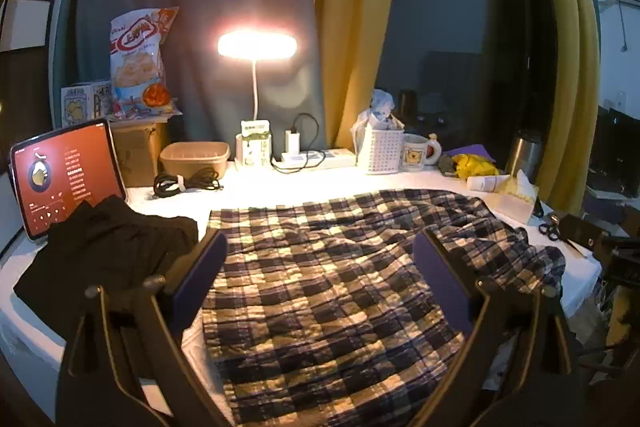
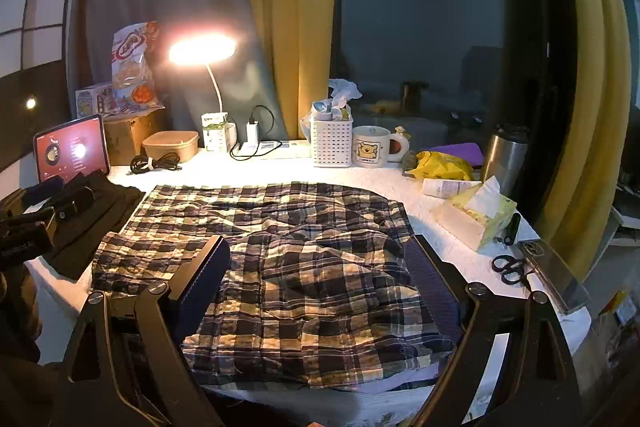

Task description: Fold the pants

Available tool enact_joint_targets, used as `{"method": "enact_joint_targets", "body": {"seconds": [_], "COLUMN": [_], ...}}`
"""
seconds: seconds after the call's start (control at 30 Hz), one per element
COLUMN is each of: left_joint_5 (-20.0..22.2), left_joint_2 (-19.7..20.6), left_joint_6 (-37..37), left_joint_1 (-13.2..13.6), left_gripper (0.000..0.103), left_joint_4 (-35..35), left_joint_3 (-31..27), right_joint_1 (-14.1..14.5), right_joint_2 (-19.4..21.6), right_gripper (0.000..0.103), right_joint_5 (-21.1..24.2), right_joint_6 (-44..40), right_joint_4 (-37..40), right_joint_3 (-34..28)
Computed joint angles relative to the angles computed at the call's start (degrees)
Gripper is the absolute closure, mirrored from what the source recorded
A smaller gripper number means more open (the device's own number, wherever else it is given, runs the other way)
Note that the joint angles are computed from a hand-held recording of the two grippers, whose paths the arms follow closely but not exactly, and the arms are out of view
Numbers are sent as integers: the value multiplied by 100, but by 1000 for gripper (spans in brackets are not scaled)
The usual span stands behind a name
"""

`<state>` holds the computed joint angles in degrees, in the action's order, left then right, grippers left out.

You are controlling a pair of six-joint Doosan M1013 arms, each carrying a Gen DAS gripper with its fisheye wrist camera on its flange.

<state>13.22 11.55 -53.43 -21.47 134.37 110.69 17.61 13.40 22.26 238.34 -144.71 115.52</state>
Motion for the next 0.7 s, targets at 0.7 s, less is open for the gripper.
{"method": "enact_joint_targets", "body": {"seconds": [0.7], "left_joint_5": [80], "left_joint_2": [-3], "left_joint_6": [438], "left_joint_1": [-29], "left_gripper": [8], "left_joint_4": [-384], "left_joint_3": [-6], "right_joint_1": [36], "right_joint_2": [14], "right_gripper": [12], "right_joint_5": [33], "right_joint_6": [-71], "right_joint_4": [101], "right_joint_3": [-6]}}
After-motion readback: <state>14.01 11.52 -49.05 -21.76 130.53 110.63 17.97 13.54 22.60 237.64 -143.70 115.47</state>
